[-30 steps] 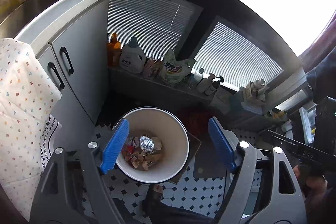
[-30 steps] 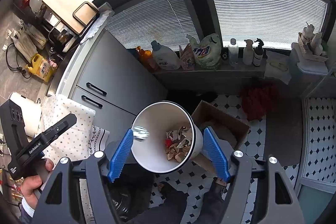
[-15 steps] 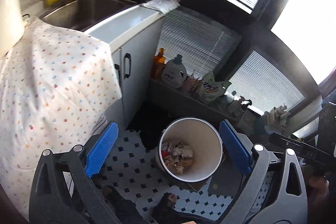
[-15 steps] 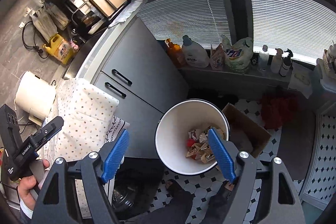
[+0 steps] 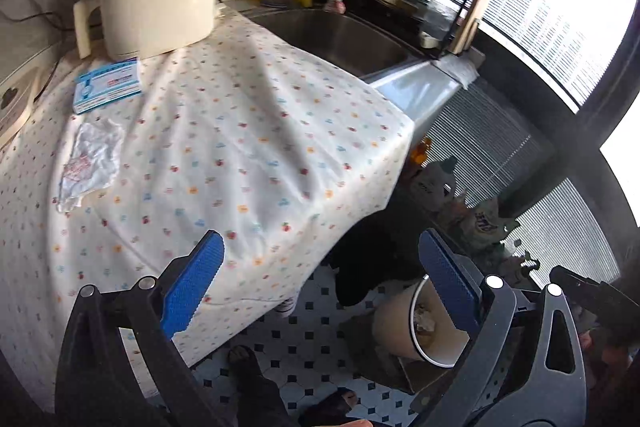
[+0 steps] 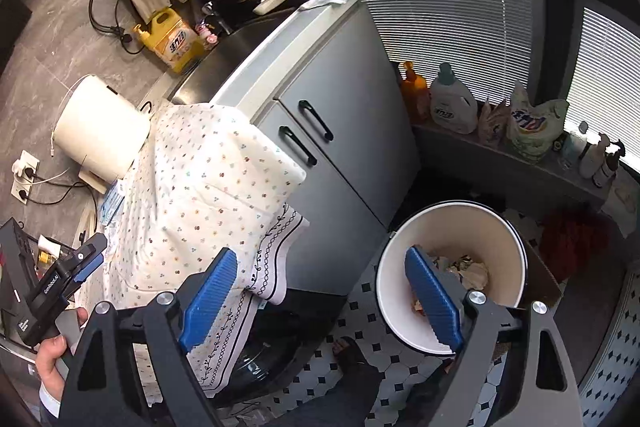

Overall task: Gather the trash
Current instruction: 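Return both tools to the white plastic bag and medicine box on the counter, then grasp the white plastic bag with the left tool and lift it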

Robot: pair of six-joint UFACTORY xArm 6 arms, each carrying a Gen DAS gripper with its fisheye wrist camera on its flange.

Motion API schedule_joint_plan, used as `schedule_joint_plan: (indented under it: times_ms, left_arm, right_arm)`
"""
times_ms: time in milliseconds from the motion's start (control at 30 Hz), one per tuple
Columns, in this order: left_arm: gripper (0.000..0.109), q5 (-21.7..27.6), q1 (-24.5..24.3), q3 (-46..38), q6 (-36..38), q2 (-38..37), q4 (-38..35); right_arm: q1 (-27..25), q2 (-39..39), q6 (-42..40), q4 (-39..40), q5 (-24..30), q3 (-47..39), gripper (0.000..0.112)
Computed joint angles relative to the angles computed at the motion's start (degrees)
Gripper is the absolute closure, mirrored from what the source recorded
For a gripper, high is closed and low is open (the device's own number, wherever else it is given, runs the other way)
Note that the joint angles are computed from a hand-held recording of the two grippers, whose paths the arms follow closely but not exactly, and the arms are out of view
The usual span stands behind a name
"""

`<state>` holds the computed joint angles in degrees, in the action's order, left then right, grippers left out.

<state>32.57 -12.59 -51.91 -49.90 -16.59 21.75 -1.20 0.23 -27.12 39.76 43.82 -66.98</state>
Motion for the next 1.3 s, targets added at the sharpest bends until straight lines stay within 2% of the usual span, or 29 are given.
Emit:
schedule_joint_plan:
  times_ms: [167, 333, 433, 633, 800, 900, 933, 967, 1033, 1067, 1200, 1300]
  left_arm:
    - [0.012, 0.7, 5.4, 3.8, -0.6, -4.4, 1.1]
    - [0.012, -1.1, 11.9, 7.7, 1.0, -7.8, 0.7]
    - [0.013, -3.1, 15.8, 9.4, 4.3, -8.3, -2.3]
    - [0.032, -6.2, 21.9, 10.5, 14.1, -6.0, -11.2]
    - [0.033, -7.6, 24.8, 8.5, 21.4, -1.0, -14.1]
    - [0.045, -8.4, 25.9, 6.8, 24.9, 1.9, -13.6]
    - [0.057, -8.0, 26.0, 6.0, 24.7, 2.7, -11.4]
    - [0.081, -7.4, 26.3, 5.2, 25.6, 3.3, -10.6]
    - [0.099, -6.6, 27.1, 3.6, 31.4, 4.5, -16.0]
    - [0.102, -6.6, 27.7, 3.1, 34.8, 4.6, -20.0]
    - [0.104, -7.5, 30.0, 2.8, 43.5, 3.4, -28.0]
    - [0.105, -7.7, 32.3, 2.6, 47.6, 2.3, -32.6]
  right_arm:
    - [5.2, 2.4, 1.6, -1.2, -0.5, -3.2, 0.028]
    - [10.8, 5.3, 4.0, -3.5, -1.2, -6.9, 0.027]
    - [14.0, 7.0, 5.6, -5.1, -1.8, -9.2, 0.027]
    - [19.2, 11.1, 10.0, -9.2, -2.3, -14.5, 0.027]
    - [22.4, 15.1, 13.5, -12.1, -2.5, -19.4, 0.027]
    - [24.3, 17.8, 15.7, -13.5, -3.0, -22.5, 0.027]
    - [25.0, 18.7, 16.5, -13.9, -3.2, -23.5, 0.027]
    - [25.7, 19.7, 17.2, -14.2, -3.3, -24.8, 0.027]
    - [27.0, 21.9, 18.4, -14.7, -3.1, -27.5, 0.027]
    - [27.7, 23.0, 18.8, -14.9, -3.0, -29.1, 0.027]
    - [30.3, 28.4, 20.2, -15.8, -1.4, -37.1, 0.027]
    - [32.2, 33.2, 21.0, -16.8, 1.1, -44.2, 0.027]
